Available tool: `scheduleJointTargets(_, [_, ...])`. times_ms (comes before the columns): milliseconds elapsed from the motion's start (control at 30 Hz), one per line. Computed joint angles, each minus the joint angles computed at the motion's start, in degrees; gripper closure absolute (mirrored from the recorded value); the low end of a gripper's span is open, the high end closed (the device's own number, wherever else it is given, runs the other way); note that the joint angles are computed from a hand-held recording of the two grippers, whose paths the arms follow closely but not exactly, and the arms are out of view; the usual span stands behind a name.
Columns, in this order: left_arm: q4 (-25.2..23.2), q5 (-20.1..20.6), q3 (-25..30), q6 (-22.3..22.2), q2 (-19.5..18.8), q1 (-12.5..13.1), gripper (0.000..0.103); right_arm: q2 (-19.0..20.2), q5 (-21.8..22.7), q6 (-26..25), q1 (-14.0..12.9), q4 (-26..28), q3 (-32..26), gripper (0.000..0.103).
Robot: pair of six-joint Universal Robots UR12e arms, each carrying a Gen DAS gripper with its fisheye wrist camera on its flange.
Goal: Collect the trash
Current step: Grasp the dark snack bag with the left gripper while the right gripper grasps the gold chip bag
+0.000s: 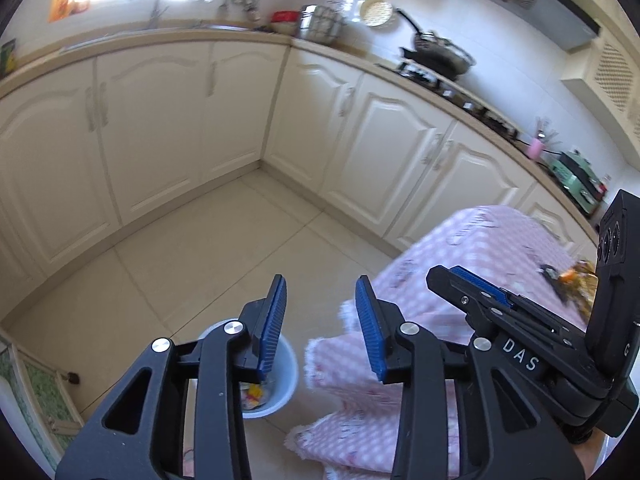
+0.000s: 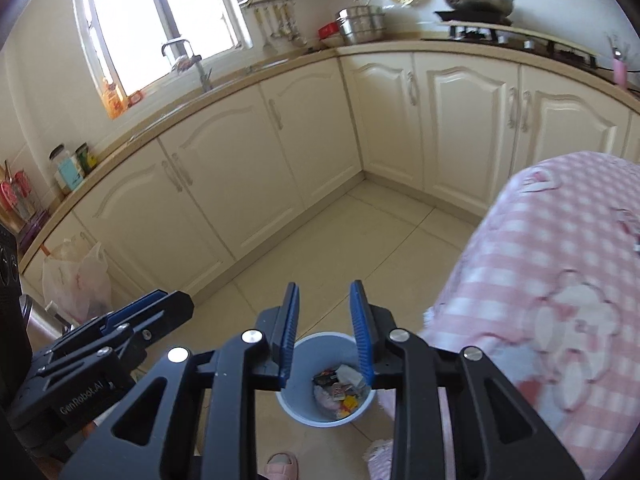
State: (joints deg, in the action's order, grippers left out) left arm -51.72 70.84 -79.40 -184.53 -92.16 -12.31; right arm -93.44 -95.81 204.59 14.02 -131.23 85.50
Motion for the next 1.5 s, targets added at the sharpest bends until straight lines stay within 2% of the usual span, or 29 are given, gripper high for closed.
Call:
scheduleJointTargets(300, [0.30, -2.59, 2.88, 3.52, -0.57, -7.04, 0.054, -10.32, -7.79, 0.81, -4.86, -1.39, 6.18, 0.069])
scheduleJointTargets(433, [-0.06, -2.67, 4.44, 4.79, -1.42, -10.45, 0.041, -15.19, -11.71, 0.85, -8.42, -0.88, 8.99, 0.061])
scheduleJointTargets(533, [-0.44, -2.52, 5.70, 5.38, -2.29, -12.81, 0.035, -19.16, -13.71, 0.88, -12.46, -0.77, 11.39, 0.050])
scheduleJointTargets(633, [-1.10, -2.33, 7.23, 5.62, -3.60, -14.82, 0.032, -22.32, -17.05, 1.18, -16.56, 0.72, 13.20, 0.045])
scheduleJointTargets(733, [-2.24, -2.28, 8.80, 5.73, -4.88, -16.40, 0.031, -24.77, -14.52, 0.17, -22.13, 4.03, 14.28, 0.042])
scheduleJointTargets(800, [-2.70, -1.78, 9.53, 5.81, -5.63, -17.48, 0.031, -25.73, -12.80, -1.15, -24.94, 5.58, 14.86, 0.041])
scheduleJointTargets(900, [-4.30, -1.36, 11.12, 6.22, -7.08, -18.72, 0.030, -26.09, -10.99, -3.91, -26.93, 7.74, 15.11, 0.040])
scheduleJointTargets(967, [-5.45, -1.07, 12.22, 6.34, -8.01, -19.40, 0.030, -25.04, -13.70, -4.44, -25.47, 8.83, 14.62, 0.040])
scheduleJointTargets(1033, [-6.77, -0.99, 13.65, 6.52, -9.26, -19.98, 0.030, -24.32, -13.68, -5.74, -25.88, 9.67, 14.25, 0.041])
scheduleJointTargets(1100, [-7.58, -0.43, 14.69, 6.60, -10.21, -20.55, 0.030, -23.61, -14.13, -6.08, -26.01, 9.57, 14.02, 0.053])
scheduleJointTargets(1133, [-8.29, -0.01, 15.47, 6.84, -10.86, -20.92, 0.030, -23.38, -14.03, -6.27, -26.29, 9.56, 13.99, 0.064])
scheduleJointTargets(1167, [-8.92, 0.42, 16.15, 7.08, -11.43, -21.30, 0.030, -23.24, -13.55, -6.25, -26.64, 9.12, 14.06, 0.067])
scheduleJointTargets(1200, [-9.38, 0.62, 16.55, 7.34, -11.78, -21.54, 0.030, -23.38, -11.85, -6.09, -27.56, 8.34, 14.46, 0.068])
scheduleJointTargets(1500, [-13.02, 3.75, 21.18, 8.37, -15.86, -24.04, 0.030, -23.85, -10.75, -6.34, -28.13, 5.27, 15.63, 0.072])
